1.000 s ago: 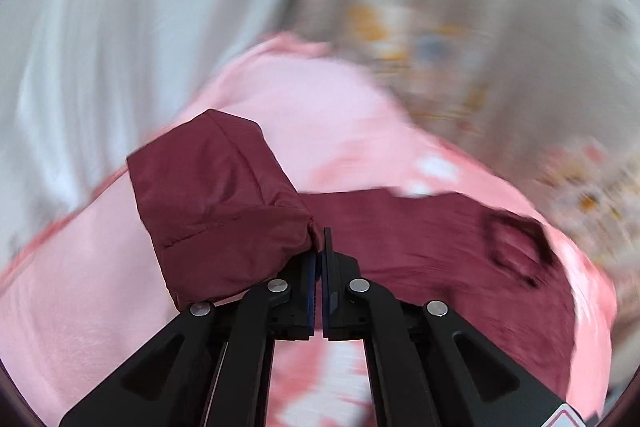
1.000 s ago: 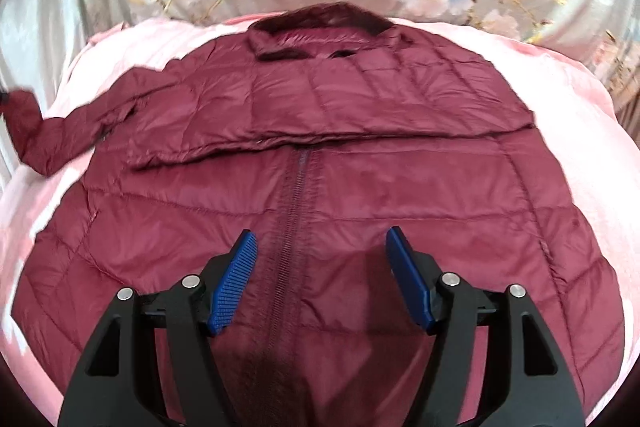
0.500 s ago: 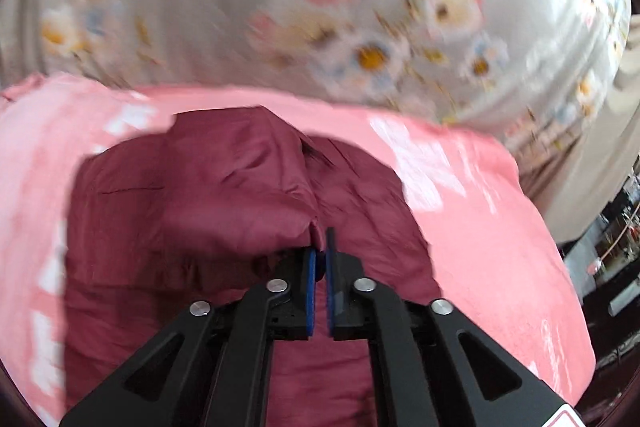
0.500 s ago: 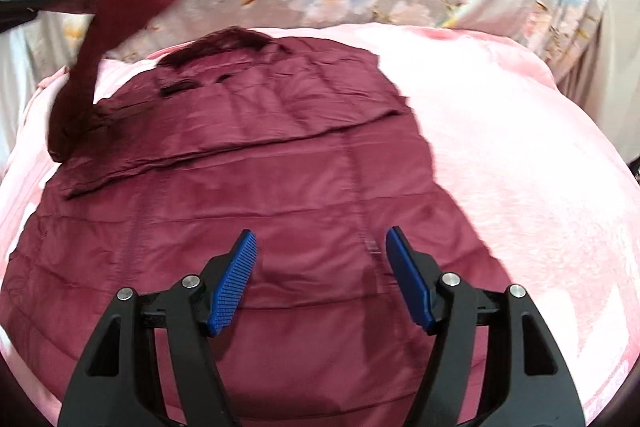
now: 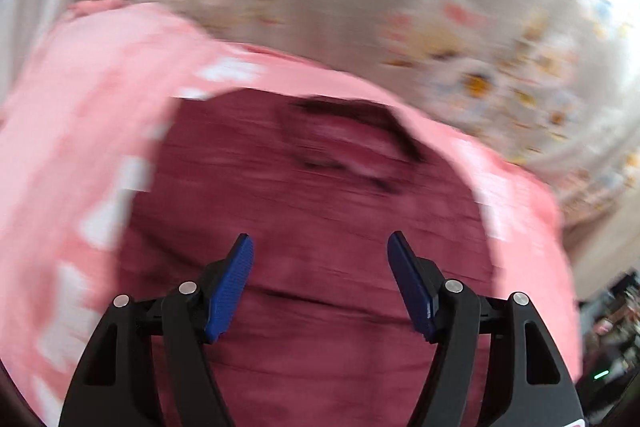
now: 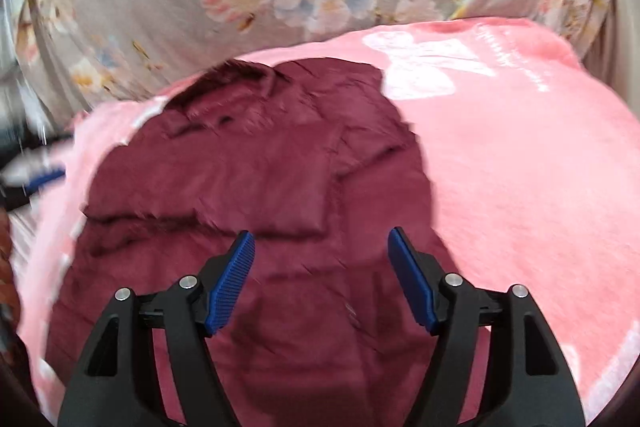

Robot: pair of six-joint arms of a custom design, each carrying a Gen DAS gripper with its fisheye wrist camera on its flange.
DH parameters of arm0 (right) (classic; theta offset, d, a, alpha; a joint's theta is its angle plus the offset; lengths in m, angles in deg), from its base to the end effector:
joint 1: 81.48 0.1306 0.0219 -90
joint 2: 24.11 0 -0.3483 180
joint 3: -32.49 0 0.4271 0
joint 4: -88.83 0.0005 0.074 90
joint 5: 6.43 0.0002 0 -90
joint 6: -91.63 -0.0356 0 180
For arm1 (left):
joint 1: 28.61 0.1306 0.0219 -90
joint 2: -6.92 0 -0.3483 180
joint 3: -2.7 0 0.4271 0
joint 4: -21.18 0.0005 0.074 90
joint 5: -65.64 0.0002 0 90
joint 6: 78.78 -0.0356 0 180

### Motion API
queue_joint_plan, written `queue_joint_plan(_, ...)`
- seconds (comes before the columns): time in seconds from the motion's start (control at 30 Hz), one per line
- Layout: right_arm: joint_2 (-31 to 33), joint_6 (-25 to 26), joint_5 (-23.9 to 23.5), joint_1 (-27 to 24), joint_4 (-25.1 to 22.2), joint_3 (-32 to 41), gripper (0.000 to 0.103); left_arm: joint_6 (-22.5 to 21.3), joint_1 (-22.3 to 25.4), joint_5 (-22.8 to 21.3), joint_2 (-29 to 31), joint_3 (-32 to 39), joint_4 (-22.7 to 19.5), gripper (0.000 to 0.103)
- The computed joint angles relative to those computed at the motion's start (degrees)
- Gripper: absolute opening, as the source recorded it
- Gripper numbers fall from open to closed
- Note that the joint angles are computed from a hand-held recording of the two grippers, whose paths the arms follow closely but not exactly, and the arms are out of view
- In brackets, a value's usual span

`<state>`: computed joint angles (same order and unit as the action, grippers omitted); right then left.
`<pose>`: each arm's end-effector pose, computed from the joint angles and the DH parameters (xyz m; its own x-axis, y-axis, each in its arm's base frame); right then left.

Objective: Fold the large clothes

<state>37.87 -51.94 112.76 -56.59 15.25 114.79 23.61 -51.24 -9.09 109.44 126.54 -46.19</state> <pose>0.2991 0.1191 0.5021 -0.5144 0.5357 -0.6697 0.5238 0.8146 0.2492 0.5226 -0.2286 0.5478 -0.7649 0.0946 -0.6372 0.3848 0.8604 -0.3341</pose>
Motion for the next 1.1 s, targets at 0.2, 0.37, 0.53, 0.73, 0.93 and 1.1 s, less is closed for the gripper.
queue_joint_plan(0.2, 4.57, 1.08, -8.82, -6.94, 4.82, 0.12, 0.068, 3.16, 7.76, -1.6, 7.28, 4.74, -3.22, 0.066)
queue_joint_plan(0.37, 8.03, 2.74, -12.58, -9.28, 5.22, 1.18, 0.014, 7.28, 10.61, 6.56, 12.5, 8.09, -6.25, 0.061)
queue_joint_plan(0.53, 9.75, 9.53, -5.91, -9.29, 5.6, 8.53, 0.002, 9.56, 10.62, 11.35, 14.22, 9.39, -6.8, 0.054)
queue_joint_plan(0.73, 11.81, 16.14, 0.82, -9.83, 3.8, 15.09, 0.001, 7.89, 8.92, 0.87, 17.57, 13.78, -9.46, 0.005)
queue_joint_plan(0.93, 13.58, 14.54, 0.05, -11.54, -0.67, 8.69, 0.001, 3.88, 6.85, -8.57, 14.94, 8.6, -5.93, 0.002)
queue_joint_plan(1.1, 13.0, 13.32, -1.91, -12.16, 0.49, 3.24, 0.001, 0.93, 5.66, -13.11, 13.05, 4.85, -2.8, 0.002)
